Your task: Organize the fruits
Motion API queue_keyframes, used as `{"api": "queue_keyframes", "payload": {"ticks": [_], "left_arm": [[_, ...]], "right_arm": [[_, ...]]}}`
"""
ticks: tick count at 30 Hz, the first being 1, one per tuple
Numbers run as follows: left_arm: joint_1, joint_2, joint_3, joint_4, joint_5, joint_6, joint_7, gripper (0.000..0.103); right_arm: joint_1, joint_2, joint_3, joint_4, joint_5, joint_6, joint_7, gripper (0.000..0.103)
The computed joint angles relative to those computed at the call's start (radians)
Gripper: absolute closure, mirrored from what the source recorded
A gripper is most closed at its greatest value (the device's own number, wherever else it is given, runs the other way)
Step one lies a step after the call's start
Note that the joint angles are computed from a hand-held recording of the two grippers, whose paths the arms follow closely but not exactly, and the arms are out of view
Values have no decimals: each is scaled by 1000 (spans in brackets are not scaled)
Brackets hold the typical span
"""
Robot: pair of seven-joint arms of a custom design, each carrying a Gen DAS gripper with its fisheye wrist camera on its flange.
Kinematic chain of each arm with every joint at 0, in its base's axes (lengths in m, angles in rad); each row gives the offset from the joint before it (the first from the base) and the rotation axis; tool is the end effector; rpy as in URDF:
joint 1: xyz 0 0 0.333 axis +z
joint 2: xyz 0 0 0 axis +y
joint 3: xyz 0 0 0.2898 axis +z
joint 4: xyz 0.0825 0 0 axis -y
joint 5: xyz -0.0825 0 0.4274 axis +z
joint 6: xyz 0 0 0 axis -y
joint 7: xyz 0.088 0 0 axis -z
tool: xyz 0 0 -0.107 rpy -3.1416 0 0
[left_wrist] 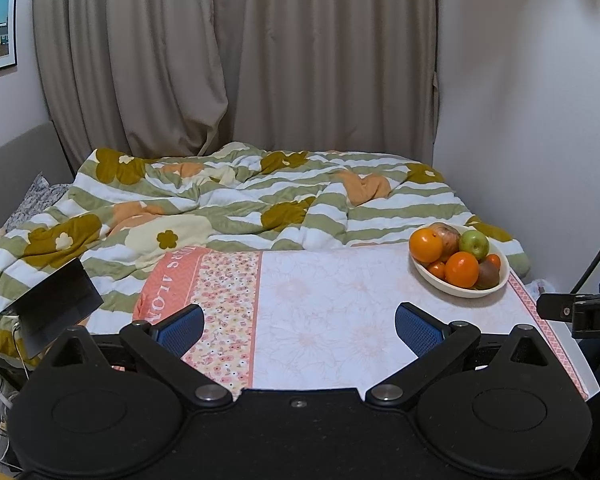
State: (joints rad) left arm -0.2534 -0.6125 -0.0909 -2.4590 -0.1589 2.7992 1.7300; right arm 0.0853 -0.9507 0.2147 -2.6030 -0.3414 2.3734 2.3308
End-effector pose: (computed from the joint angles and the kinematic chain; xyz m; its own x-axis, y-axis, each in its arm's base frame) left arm 0.4460 -0.1580 0.5888 -0.3677 -0.9295 -0.0291 -0.5299 0.2351 -0.8148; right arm 0.3673 0.1207 0.5869 -0.3044 -0.9521 -0.0291 -0.6292 0.2239 -0.7443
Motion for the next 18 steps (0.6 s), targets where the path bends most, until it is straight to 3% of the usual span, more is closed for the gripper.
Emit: {"api": "queue_keyframes", "payload": {"ticks": [18], "left_arm": [[-4,-3,-4,0,-2,-2,-9,0]], "right_arm": [[3,5,-5,6,4,0,-7,0]]}}
